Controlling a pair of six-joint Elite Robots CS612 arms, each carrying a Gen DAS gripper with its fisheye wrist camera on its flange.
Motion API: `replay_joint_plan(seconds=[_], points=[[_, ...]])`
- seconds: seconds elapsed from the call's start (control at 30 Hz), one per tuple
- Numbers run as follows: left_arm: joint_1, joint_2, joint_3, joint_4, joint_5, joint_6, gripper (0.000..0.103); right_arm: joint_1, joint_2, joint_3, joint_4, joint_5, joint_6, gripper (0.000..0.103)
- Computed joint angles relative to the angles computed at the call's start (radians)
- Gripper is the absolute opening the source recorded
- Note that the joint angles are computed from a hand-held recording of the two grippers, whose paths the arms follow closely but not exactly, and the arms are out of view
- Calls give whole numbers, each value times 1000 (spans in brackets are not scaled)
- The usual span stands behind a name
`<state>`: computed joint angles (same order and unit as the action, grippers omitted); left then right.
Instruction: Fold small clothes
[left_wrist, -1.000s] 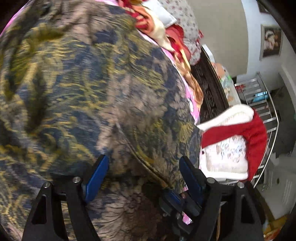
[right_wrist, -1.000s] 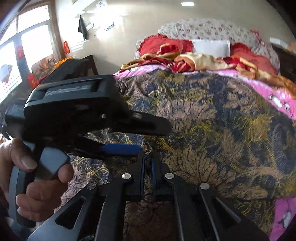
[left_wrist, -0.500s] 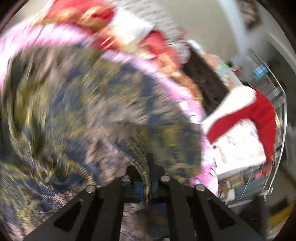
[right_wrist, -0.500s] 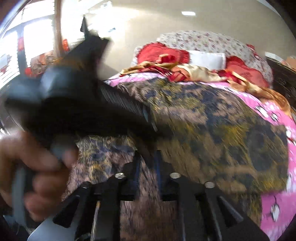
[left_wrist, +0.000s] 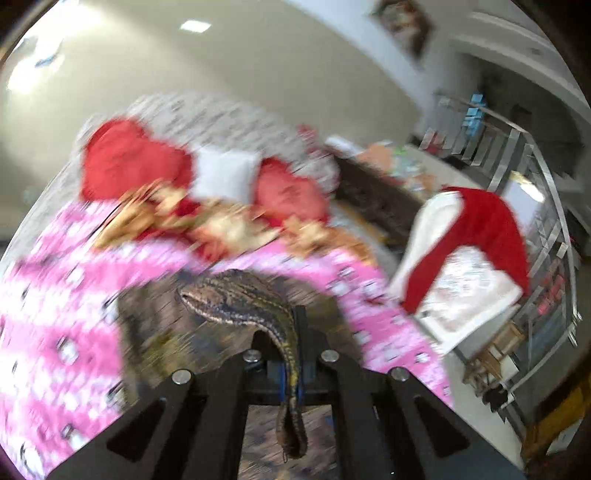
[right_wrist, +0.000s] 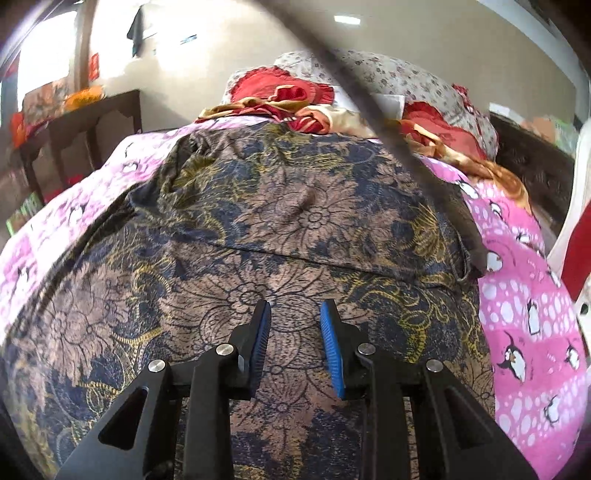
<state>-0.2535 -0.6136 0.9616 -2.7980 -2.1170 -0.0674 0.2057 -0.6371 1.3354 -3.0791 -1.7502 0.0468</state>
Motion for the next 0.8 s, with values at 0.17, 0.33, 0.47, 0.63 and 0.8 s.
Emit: replay_joint_plan(seconds=[0.17, 0.33, 0.47, 0.63, 0.8], points=[[15, 99, -75, 186, 143, -6, 3, -3, 5, -18, 60, 8, 10, 49], [28, 166, -117, 301, 186, -59, 10, -26, -5, -4, 70, 61, 89, 49], [33, 111, -1, 132, 223, -95, 39, -62, -42, 47, -12, 133, 170, 49], [26, 69, 99, -104, 289, -177, 59, -103, -64, 65, -102, 65, 142, 49], [-1, 109, 36, -90, 338, -175, 59, -139, -47, -1, -42, 95, 146, 31]])
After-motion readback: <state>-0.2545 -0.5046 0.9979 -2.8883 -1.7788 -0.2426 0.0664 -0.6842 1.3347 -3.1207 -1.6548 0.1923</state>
